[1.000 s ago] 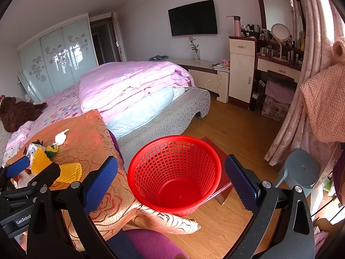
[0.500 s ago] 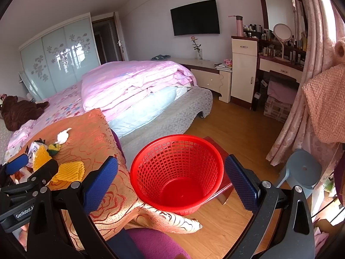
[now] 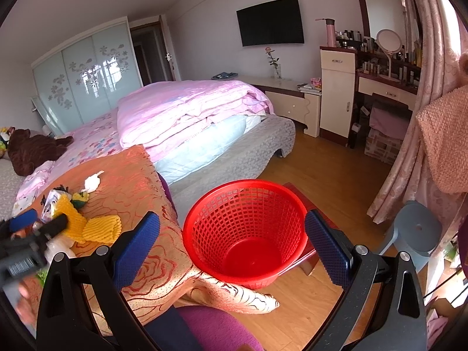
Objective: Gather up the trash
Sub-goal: 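Grasp the clear plastic bag with the left tool while the right tool reaches for the yellow foam net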
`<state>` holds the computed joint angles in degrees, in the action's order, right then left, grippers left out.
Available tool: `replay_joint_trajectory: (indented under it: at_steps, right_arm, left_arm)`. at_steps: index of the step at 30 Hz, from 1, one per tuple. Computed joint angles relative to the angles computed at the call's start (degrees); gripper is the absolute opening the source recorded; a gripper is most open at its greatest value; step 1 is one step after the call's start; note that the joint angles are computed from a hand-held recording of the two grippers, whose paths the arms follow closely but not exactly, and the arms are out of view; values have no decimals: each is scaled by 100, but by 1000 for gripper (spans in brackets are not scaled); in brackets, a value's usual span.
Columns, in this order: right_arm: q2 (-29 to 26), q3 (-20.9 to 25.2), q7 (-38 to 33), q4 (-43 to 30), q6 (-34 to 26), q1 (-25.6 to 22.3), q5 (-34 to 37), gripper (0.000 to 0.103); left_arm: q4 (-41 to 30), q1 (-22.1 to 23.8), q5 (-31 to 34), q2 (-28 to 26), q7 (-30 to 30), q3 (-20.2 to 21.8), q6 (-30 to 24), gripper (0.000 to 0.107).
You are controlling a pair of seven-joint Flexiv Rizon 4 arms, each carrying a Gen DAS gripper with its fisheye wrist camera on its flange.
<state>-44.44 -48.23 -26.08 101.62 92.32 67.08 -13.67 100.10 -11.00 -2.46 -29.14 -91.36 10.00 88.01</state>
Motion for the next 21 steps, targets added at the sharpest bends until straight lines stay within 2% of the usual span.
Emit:
replay_joint_trajectory:
  at_steps: [7,9,11,15,18,21]
  right_arm:
    - [95,295,-62,-60,-73,-218,-123,96]
    - [119,377,-55,-85,-99,-279,-190,96]
    - [138,470,-48,-120,-141,-342,-276,96]
    - [177,668,-28,-166,-211,-477,-488,96]
    - [199,743,34,-171,-240,-542,-639,96]
    - [203,760,118,-174,-244,-572,-758,96]
  left_arm:
    - [350,715,-314,360,37,-141,-195,95]
    - [532,950,-443,472,127,-328,-206,95]
    - [788,1282,-665,600,396,-710,-185,95]
    - [1022,1451,-882,630,814,-1092,-130,95]
    - [958,1401,-979,473,1033,-1209,-130,95]
    - [747,1124,-921,262,1003,-963,-342,93]
